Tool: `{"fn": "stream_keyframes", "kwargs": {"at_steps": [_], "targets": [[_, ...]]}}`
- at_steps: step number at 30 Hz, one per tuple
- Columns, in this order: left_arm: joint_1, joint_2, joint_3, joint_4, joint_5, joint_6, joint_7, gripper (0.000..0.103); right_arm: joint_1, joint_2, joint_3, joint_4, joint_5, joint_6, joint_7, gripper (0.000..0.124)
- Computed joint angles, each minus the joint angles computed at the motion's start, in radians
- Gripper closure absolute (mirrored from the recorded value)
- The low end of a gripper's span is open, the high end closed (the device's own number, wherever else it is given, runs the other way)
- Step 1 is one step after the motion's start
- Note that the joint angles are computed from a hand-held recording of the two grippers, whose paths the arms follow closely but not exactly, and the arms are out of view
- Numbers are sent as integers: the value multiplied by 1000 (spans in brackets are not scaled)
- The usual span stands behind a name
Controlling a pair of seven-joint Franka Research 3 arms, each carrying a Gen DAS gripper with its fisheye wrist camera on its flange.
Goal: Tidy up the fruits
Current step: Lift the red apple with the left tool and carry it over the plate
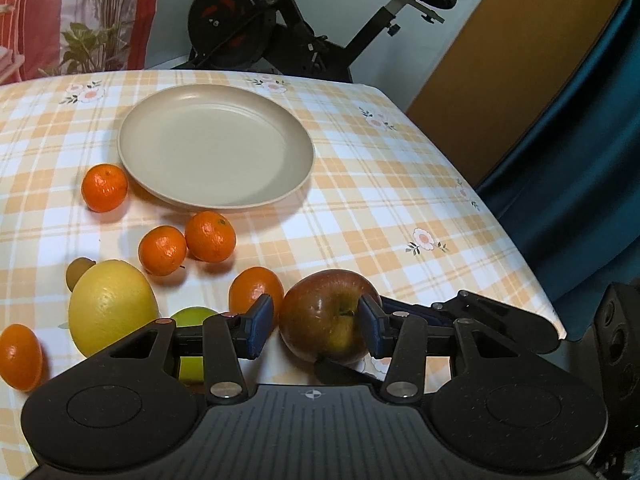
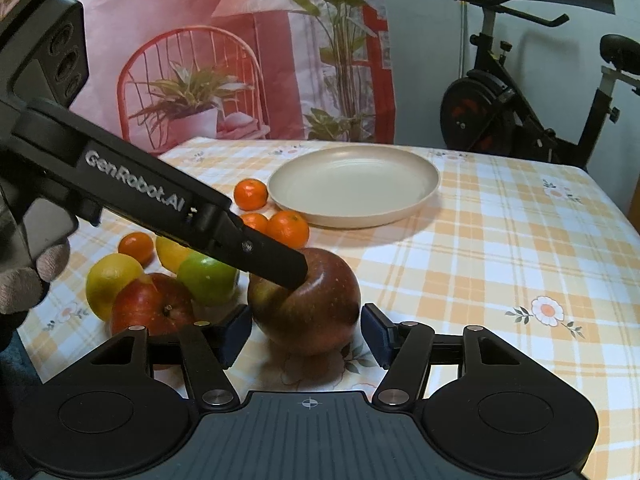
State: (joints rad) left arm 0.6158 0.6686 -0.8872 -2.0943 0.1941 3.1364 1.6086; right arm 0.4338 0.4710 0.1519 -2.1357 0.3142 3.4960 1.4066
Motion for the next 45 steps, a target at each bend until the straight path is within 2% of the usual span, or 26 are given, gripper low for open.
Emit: {"fn": "stream_keyframes", "kwargs": {"at_steps": [9, 13, 14, 17, 27, 31, 36, 42, 45], "targets": [[25, 47, -30, 21, -2, -12, 2, 54, -2, 27, -3, 28, -4, -2, 4, 64], [39, 62, -48, 28, -4, -24, 14, 58, -16, 26, 10, 25, -17, 1, 8, 66], [37, 59, -47, 26, -6, -21, 15, 58, -39, 24, 30, 23, -30, -2, 20, 66], [59, 55, -66, 9, -2, 5, 21, 58, -81, 17, 66, 14, -63, 12, 53, 66], [198, 23, -181, -39, 102, 107, -70, 58, -53, -28, 36, 73, -109, -5, 24, 66], [234, -21, -204, -42, 151, 156, -119, 58, -63, -28, 50, 142, -137, -20, 5, 66], [228, -60, -180, -18, 207, 181, -175, 58, -91, 18, 84, 264, -178, -59, -18, 66], [178, -40, -111, 50, 267, 132, -236, 58, -114, 109, 120, 403, -189, -139, -53, 66], [172, -10, -108, 86, 270, 91, -233, 58, -119, 146, 131, 448, -173, -173, -77, 66]]}}
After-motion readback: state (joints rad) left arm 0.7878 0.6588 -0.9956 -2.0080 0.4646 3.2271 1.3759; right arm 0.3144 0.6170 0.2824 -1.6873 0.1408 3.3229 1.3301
